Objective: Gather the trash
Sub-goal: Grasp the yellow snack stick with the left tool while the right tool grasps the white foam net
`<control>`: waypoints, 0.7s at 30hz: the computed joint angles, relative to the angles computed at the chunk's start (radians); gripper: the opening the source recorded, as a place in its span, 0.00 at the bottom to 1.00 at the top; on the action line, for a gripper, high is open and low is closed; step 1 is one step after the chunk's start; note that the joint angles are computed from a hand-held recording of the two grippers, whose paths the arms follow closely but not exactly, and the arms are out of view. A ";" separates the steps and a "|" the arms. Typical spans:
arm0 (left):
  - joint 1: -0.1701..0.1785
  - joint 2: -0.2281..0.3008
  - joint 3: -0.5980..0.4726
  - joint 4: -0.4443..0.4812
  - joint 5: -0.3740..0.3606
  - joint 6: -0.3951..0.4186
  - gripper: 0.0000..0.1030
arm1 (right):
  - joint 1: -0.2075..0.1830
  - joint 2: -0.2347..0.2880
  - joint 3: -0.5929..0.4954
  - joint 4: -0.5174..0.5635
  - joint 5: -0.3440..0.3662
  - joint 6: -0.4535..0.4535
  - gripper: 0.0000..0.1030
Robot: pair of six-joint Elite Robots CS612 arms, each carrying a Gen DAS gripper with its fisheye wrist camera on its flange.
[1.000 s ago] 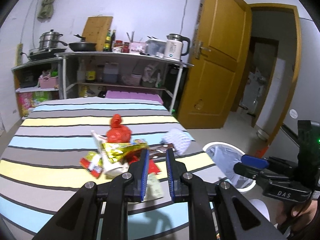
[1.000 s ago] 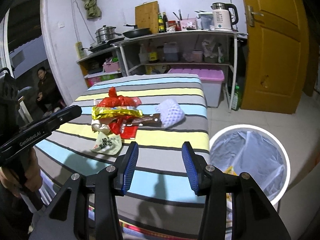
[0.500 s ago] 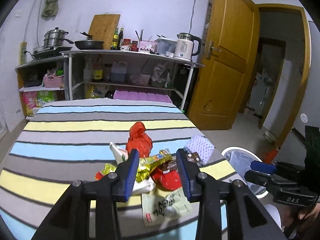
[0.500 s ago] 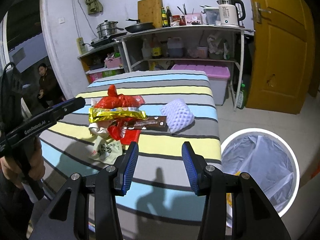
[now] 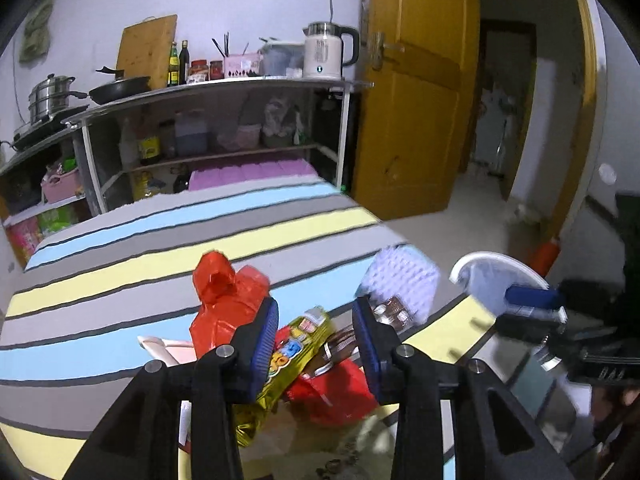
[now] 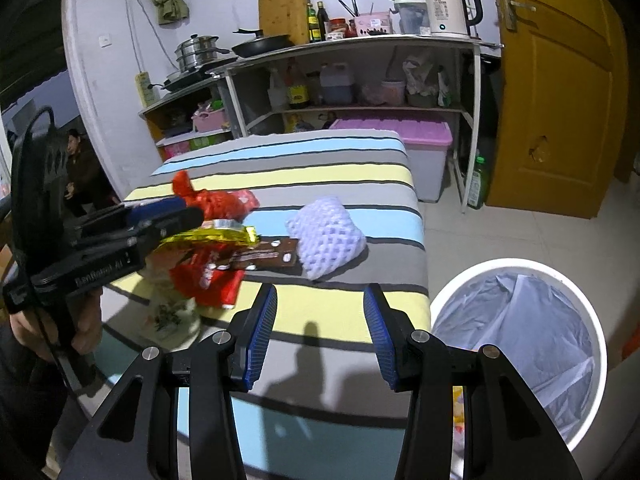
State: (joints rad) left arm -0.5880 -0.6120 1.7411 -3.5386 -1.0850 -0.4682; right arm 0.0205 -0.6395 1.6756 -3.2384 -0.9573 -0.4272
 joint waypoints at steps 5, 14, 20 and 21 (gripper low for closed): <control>-0.006 0.004 0.004 0.033 -0.007 0.007 0.37 | 0.009 0.020 -0.045 0.030 -0.002 -0.005 0.45; -0.012 0.000 0.026 0.033 -0.013 -0.050 0.37 | 0.040 0.068 -0.146 0.094 -0.049 -0.060 0.45; -0.009 -0.003 0.028 0.052 -0.007 -0.091 0.37 | 0.051 0.097 -0.222 0.213 -0.049 -0.065 0.45; -0.007 -0.005 0.027 0.068 -0.008 -0.102 0.36 | 0.052 0.099 -0.227 0.226 -0.044 -0.066 0.45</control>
State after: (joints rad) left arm -0.5950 -0.6165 1.7678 -3.4702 -1.0926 -0.5703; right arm 0.0723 -0.5410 1.4482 -3.0123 -1.0017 -0.4934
